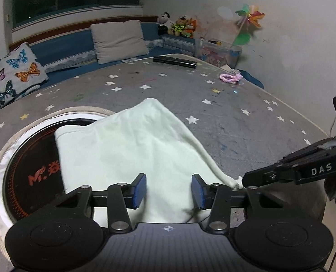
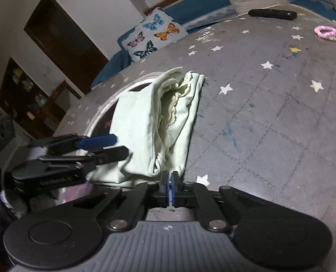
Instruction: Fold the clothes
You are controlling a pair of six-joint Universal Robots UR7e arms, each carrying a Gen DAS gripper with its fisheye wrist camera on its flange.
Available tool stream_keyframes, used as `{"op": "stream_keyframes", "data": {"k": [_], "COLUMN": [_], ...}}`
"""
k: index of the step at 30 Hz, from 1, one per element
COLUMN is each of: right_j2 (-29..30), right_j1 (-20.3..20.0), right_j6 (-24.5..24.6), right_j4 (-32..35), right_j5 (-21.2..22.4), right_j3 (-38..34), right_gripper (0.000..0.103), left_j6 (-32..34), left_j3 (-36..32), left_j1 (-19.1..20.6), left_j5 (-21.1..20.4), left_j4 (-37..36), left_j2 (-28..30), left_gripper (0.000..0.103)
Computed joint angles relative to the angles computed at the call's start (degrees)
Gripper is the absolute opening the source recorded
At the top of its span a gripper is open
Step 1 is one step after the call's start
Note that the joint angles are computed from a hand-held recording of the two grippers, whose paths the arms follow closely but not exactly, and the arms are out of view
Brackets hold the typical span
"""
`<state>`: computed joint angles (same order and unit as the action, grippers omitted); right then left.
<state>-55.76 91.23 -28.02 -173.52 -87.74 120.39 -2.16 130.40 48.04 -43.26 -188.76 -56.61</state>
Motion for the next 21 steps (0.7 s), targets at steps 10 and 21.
{"op": "stream_keyframes", "data": {"k": [10,21], "right_j2": [3.7,0.8], "right_j1": [2.4,0.8], "right_j6": [-4.9,-1.5], "right_j4": [-5.7,-3.3], "right_j5": [-1.4,-2.0], "right_j3": [-0.1,1.5], "right_gripper": [0.008,0.011], "left_j6": [0.8,3.8], "left_j3": [-0.3,-2.2], "left_j1": [-0.2,1.3], "left_j5": [0.6,-4.0], "left_j4": [-1.3,-1.8], "left_j2": [-0.1,2.4], "left_gripper": [0.044,0.041]}}
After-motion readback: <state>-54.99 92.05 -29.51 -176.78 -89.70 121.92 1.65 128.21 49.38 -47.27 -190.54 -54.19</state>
